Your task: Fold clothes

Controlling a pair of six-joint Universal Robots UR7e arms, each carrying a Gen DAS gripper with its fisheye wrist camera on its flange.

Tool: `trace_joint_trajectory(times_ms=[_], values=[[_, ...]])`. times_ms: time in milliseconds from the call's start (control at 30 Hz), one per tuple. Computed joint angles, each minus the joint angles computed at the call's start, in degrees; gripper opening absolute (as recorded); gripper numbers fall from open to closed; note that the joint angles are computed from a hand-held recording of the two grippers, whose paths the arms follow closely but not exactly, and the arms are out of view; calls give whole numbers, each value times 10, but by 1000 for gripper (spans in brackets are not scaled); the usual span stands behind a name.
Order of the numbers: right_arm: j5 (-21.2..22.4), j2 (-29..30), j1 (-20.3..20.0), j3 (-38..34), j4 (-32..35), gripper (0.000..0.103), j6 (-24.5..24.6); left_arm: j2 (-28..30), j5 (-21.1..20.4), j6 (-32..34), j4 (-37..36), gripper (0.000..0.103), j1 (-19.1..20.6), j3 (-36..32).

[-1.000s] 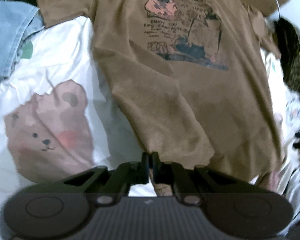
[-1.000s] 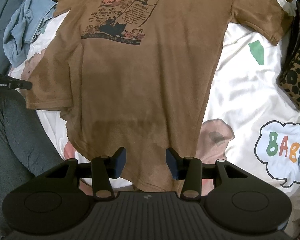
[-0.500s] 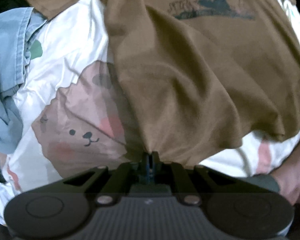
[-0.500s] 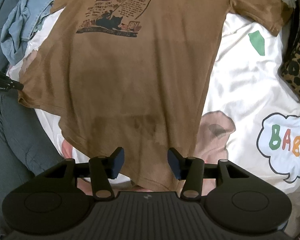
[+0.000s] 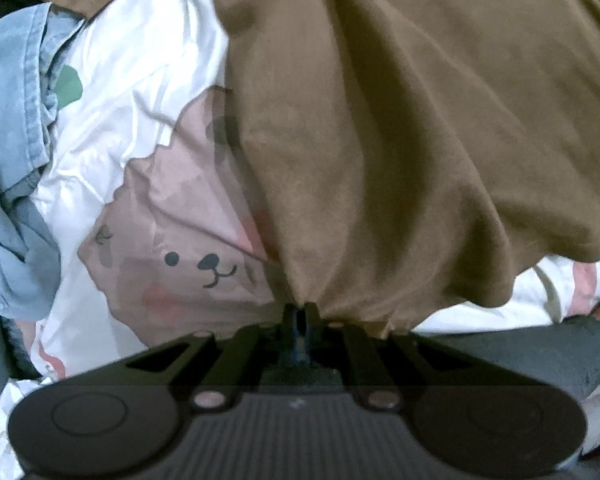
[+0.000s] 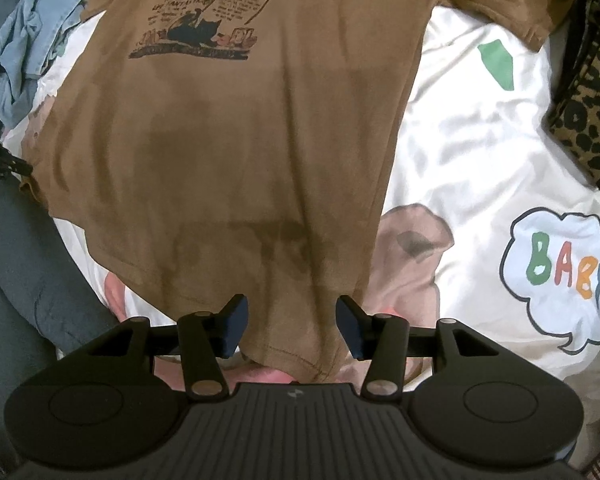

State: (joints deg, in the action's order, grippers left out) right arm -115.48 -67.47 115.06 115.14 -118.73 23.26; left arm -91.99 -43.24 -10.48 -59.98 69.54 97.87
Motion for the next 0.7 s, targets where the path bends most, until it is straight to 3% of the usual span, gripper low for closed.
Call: trace_joint_trajectory(times_ms=[67, 200, 400, 533, 700], values=[[-2, -1, 1, -7, 6, 56, -3, -1, -2, -8, -7, 11, -1, -5], [-7, 1, 10, -30, 12, 56, -10, -12, -2, -7, -26, 27, -16, -27], [-7, -11, 28, -47, 11, 59, -22, -33, -11, -29, -53, 33, -30, -76], [-17, -24, 33, -50, 42, 59, -6, -48, -42, -24, -107, 35, 3, -110], [-37, -63, 39, -34, 65, 66, 33, -64, -72, 56, -204, 38, 88, -115]])
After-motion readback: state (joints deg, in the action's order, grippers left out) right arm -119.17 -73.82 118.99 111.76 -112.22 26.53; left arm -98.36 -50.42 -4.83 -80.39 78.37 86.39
